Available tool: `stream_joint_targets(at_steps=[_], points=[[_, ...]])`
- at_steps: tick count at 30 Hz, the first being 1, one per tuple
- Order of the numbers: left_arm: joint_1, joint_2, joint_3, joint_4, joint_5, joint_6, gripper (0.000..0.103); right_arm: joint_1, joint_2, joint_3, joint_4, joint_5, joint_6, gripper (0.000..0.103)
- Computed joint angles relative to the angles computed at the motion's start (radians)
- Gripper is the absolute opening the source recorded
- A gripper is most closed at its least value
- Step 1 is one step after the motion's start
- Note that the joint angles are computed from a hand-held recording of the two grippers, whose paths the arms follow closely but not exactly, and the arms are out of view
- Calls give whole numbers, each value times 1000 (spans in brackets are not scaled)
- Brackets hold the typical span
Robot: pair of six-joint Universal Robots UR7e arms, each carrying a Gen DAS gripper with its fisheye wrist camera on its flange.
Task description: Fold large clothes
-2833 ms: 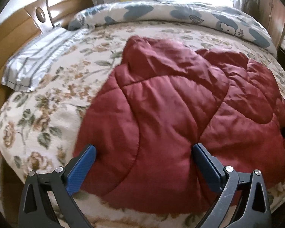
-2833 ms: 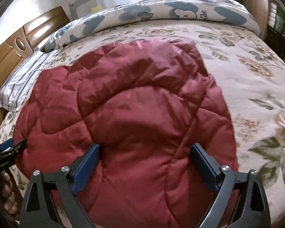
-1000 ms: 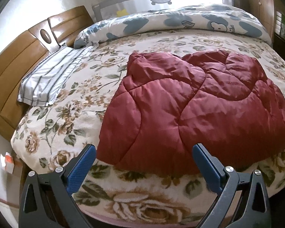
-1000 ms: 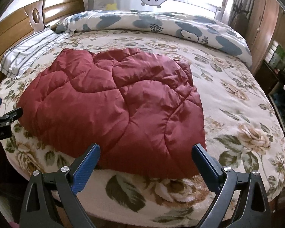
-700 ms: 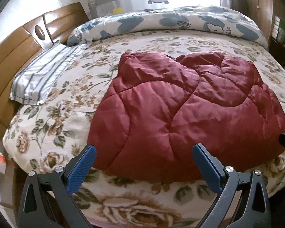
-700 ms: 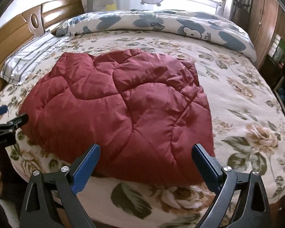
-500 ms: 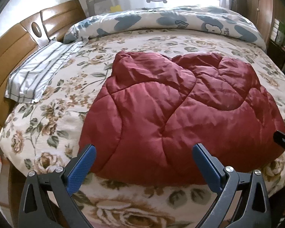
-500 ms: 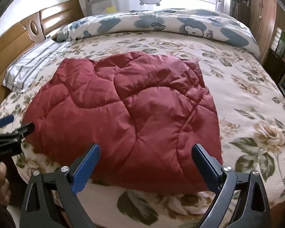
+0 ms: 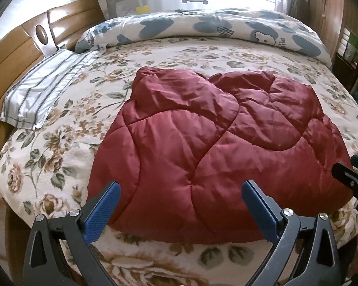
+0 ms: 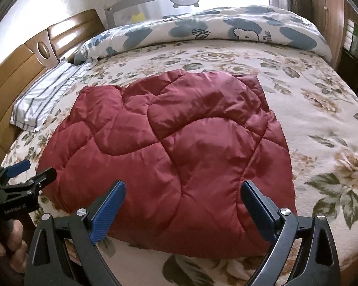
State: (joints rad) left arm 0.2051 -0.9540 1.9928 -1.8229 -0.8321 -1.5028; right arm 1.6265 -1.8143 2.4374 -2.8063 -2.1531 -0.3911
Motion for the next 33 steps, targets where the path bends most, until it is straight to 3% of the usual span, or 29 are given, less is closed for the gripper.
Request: stream_joint_targets(at_steps=[33], points=[[42, 14, -27, -29, 4, 37, 102, 0, 29, -25, 12, -5, 21, 98]])
